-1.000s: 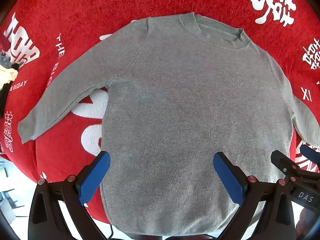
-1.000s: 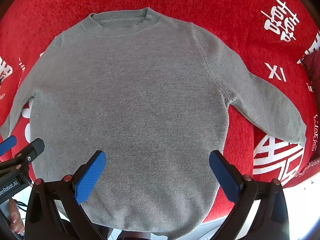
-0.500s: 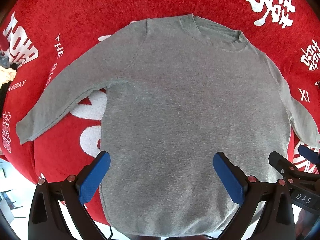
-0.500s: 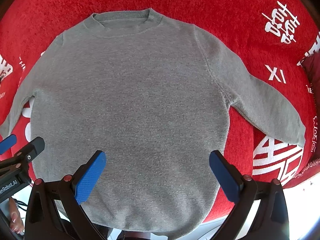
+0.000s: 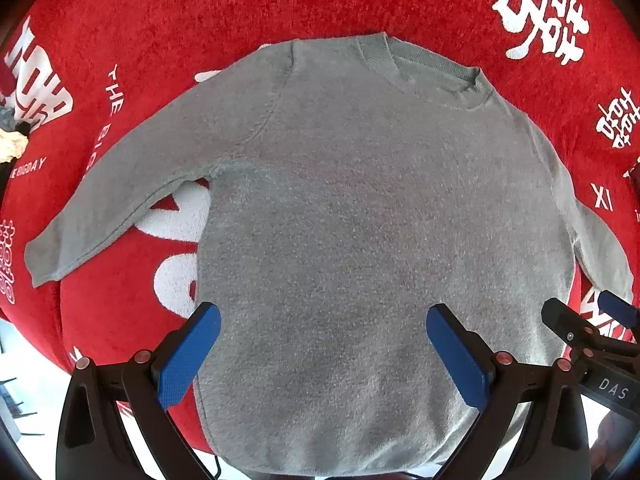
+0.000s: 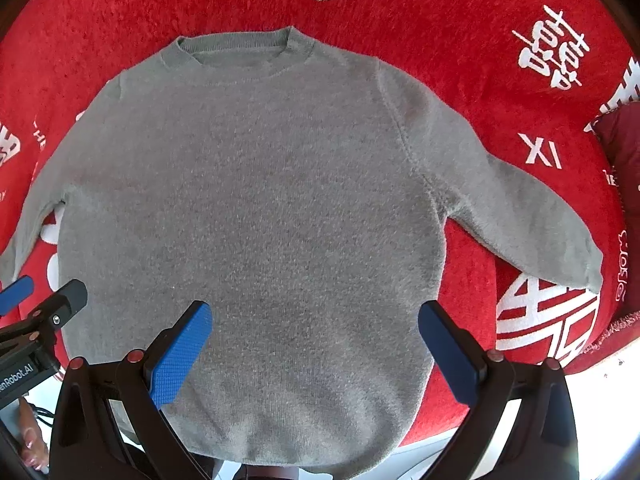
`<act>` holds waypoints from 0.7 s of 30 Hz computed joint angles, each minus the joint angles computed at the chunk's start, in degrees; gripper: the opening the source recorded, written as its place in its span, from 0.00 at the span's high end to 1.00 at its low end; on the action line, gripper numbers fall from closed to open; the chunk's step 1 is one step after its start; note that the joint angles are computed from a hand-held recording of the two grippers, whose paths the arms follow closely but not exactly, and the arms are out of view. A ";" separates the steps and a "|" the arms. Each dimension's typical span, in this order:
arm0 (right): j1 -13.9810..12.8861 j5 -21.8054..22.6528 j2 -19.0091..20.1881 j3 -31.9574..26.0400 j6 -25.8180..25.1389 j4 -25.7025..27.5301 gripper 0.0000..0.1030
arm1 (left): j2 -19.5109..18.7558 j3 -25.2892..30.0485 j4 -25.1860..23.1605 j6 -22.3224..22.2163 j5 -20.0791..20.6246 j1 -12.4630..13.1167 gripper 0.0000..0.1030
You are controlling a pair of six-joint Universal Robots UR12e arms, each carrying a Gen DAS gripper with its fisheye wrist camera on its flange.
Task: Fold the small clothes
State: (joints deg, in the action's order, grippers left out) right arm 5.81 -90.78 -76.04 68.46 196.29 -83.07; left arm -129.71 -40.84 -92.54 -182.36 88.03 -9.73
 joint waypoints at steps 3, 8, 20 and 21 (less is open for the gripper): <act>0.05 -0.01 0.19 -0.31 0.05 0.25 0.00 | 0.06 -0.17 0.08 -0.30 -0.67 0.16 0.00; 0.24 0.18 0.38 -0.67 -0.04 0.01 0.00 | 0.48 -0.98 0.86 -0.85 -3.30 0.78 0.00; 2.53 2.46 1.64 -1.95 -2.70 -2.91 0.00 | 4.33 -9.76 11.57 -9.65 -12.69 5.95 0.00; 2.84 2.63 1.88 -2.20 -2.81 -2.92 0.00 | 4.82 -10.81 12.85 -10.49 -12.59 6.49 0.00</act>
State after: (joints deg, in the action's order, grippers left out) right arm 8.64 -88.14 -74.16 66.26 193.48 -85.99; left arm -124.89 -51.65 -79.69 -192.84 75.44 -3.24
